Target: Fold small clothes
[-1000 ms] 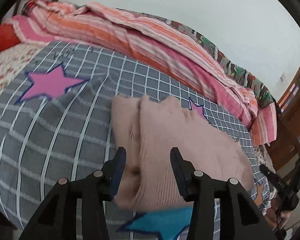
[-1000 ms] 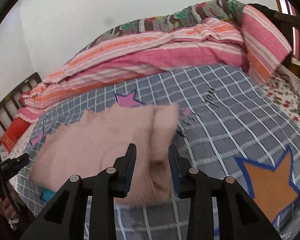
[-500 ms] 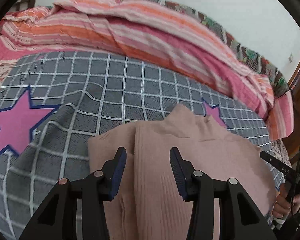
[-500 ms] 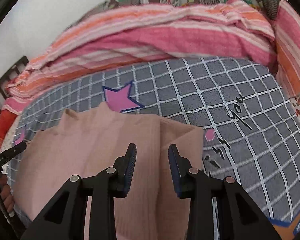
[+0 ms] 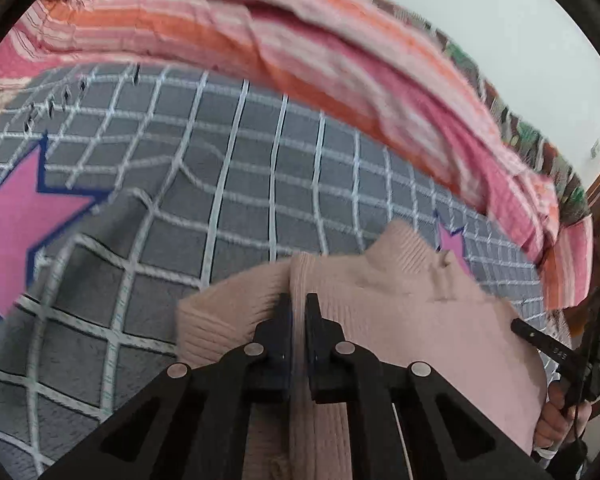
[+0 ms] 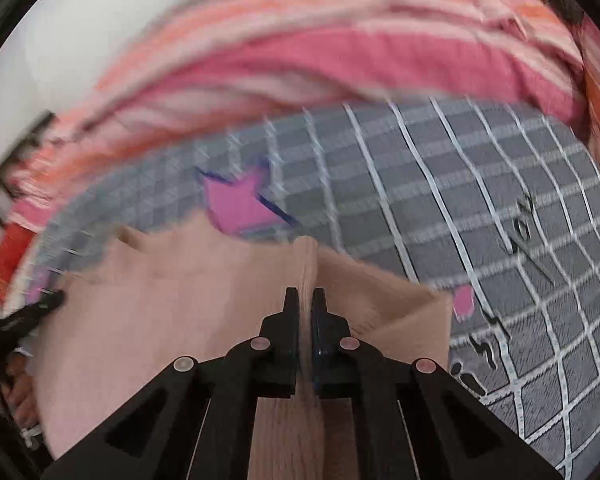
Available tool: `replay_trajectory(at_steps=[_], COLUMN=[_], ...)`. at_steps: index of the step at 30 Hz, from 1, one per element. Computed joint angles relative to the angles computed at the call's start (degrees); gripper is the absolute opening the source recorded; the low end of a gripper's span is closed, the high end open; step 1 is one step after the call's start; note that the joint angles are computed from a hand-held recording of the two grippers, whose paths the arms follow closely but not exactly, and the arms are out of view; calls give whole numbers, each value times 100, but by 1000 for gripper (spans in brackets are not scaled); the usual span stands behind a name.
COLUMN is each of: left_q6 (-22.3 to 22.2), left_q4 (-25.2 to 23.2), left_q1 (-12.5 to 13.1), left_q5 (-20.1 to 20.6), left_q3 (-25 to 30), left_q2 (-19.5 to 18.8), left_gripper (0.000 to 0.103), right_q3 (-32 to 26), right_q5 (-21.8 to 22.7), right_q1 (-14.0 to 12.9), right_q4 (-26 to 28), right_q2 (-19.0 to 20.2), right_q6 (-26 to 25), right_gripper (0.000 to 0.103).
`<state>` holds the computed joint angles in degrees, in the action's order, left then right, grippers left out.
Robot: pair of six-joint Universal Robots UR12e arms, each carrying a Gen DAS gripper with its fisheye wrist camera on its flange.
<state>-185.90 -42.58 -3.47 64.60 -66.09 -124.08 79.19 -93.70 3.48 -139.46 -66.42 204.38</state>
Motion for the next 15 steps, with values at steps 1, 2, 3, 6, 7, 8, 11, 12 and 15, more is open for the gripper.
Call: replay_trajectory(at_steps=[1,2,3,6,7,8,11,12,15], left_q6=[39,75,127,256,237,214,327,397,597], left_q4=[10,22,28,74,254,335,416,403,612], left_q1=[-9,-4,19,62,105,130,221,216,226], left_q5=[11,-16,-98,-77,-97,-133,-10,148,746], left_q3=[0,0,-28,-141,-291,-341,-560,-567,-729], left_q2=[-3,3,30,133,217,245,409,427,513], left_gripper=[8,10,12,14,14,15,21,32,38], right_q3=[9,27,11,-57,-69,-101,-181,-274,-494], right_q5=[38,20,-51,-407,-464,-489,-418,-295,132], right_q1=[-10,-7,7,144,191,270,432,482,606], right_q4=[60,13,66,151,118,74,-39,-8,102], right_q2=[22,20,11,-52,-65,-76,-39,21,188], right_q6=[39,29,-1,-185,-248,-340,-489,-517,-530], right_gripper=[5,6,7,13,18,27,34,34,34])
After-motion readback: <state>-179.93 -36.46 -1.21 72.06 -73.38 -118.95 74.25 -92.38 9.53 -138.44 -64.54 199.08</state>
